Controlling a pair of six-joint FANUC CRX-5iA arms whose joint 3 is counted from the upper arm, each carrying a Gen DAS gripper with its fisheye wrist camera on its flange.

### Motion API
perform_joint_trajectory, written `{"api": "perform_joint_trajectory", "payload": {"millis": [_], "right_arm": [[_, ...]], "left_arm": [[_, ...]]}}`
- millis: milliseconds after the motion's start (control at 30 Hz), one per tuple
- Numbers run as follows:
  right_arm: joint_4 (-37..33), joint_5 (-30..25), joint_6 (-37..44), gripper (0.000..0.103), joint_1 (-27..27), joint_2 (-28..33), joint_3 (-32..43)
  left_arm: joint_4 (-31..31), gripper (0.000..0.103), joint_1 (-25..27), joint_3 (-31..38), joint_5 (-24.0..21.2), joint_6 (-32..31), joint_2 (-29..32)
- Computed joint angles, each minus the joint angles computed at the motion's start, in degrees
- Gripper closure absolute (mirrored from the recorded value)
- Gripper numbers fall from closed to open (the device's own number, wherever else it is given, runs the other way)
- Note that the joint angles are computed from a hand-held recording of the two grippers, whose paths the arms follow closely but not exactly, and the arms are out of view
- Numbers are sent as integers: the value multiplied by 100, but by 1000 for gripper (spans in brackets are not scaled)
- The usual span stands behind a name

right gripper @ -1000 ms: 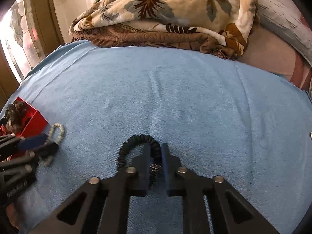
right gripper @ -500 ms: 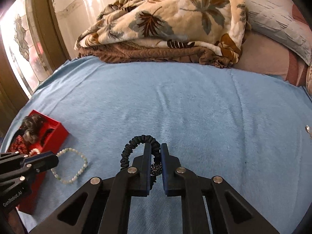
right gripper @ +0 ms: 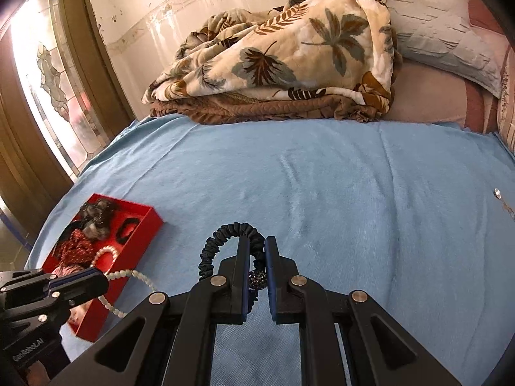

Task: Organize jewelry
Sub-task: 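Carry the white bead bracelet into the red tray with the left tool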

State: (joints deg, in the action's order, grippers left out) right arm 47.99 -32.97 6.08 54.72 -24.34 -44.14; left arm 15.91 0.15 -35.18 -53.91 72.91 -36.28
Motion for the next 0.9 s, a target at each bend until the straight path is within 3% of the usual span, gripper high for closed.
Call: {"api": "perform_joint_trajectory", "payload": {"millis": [400, 733, 900], "right_arm": [[593, -1217, -1077, 93, 1254, -409, -380], [543, -2189, -1695, 93, 2201, -695, -593], [293, -2757, -2055, 93, 2852, -822, -626]], "left_arm": [[-107, 97, 179, -190, -335, -198, -1098], [105, 97, 967, -446, -628, -653, -1743], [416, 97, 1642, -580, -838, -1141, -2108]]}}
